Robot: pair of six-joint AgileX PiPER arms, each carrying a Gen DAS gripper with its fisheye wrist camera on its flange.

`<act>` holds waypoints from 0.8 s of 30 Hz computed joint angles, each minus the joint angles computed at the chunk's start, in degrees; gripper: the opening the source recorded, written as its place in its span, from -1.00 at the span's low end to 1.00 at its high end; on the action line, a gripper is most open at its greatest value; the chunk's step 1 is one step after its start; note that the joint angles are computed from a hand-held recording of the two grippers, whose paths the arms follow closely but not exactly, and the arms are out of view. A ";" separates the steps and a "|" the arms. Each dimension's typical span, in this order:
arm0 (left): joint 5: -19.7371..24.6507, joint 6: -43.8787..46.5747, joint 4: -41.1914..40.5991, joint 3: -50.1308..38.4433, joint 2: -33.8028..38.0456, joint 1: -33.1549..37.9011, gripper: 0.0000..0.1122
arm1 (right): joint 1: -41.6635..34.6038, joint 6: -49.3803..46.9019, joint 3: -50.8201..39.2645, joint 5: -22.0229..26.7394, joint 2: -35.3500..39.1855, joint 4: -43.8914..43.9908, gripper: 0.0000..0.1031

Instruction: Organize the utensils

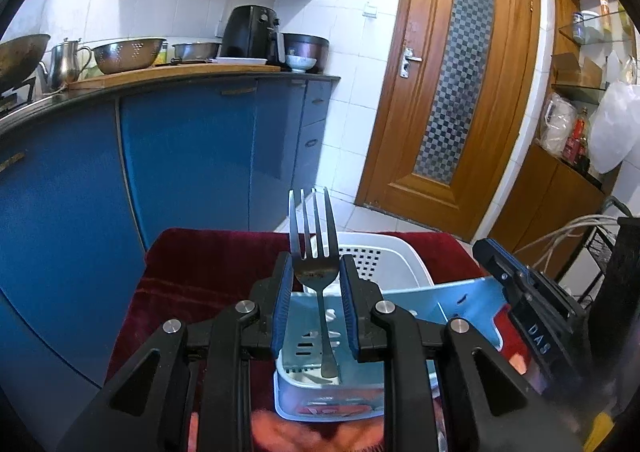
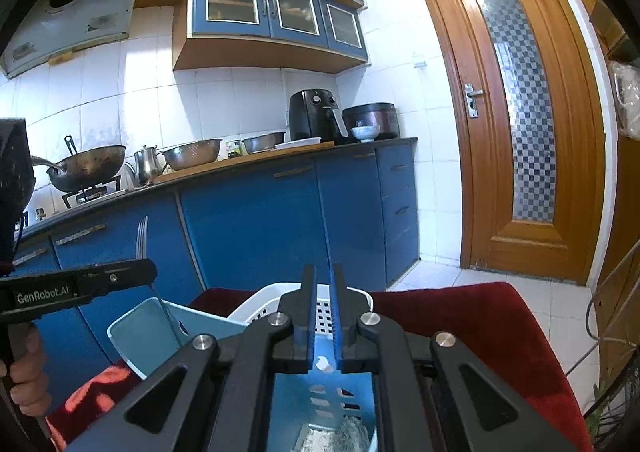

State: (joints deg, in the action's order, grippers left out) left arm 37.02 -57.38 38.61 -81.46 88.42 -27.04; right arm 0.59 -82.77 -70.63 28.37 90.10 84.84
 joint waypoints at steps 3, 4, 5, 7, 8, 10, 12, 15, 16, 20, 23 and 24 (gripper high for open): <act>0.93 1.48 -1.11 -0.67 0.28 -0.45 -0.56 | -1.16 7.17 -1.32 1.99 -0.49 -6.32 -0.83; 1.72 1.08 -0.51 -1.08 0.38 -1.05 -0.47 | -1.69 9.62 -1.88 3.10 -0.71 -8.58 -0.81; 2.03 1.13 -0.37 -1.26 0.30 -1.40 -0.42 | -1.67 11.50 -2.05 3.24 -0.96 -10.31 -0.74; 2.58 0.72 0.33 -1.33 -0.24 -2.35 -0.31 | -2.47 15.69 -2.94 5.36 -1.46 -13.95 -0.67; 3.09 0.55 0.84 -1.31 -0.55 -2.96 -0.30 | -2.96 18.33 -3.52 6.77 -1.79 -16.34 -0.65; 4.41 0.51 1.48 -1.43 -1.09 -3.92 -0.29 | -3.73 20.80 -4.12 9.00 -2.30 -18.61 -0.64; 5.58 0.24 1.95 -1.24 -1.86 -4.92 -0.29 | -4.79 24.33 -5.01 12.18 -2.94 -21.66 -0.57; 7.18 -0.32 2.54 -0.69 -3.22 -6.06 -0.29 | -6.72 26.71 -5.15 16.76 -4.19 -23.82 -0.49; 8.11 -1.01 3.00 -0.17 -4.05 -6.75 -0.29 | -7.15 27.19 -4.88 17.63 -4.74 -24.44 -0.49; 10.63 -1.59 2.69 1.47 -6.78 -8.17 -0.28 | -8.53 30.93 -4.09 21.59 -6.55 -29.16 -0.49; 12.95 -2.51 3.44 3.04 -8.41 -9.68 -0.28 | -8.40 32.56 -2.93 22.52 -7.69 -31.97 -0.49; 14.32 -3.30 4.12 3.83 -9.08 -10.68 -0.28 | -8.05 33.16 -2.28 22.40 -8.22 -33.38 -0.49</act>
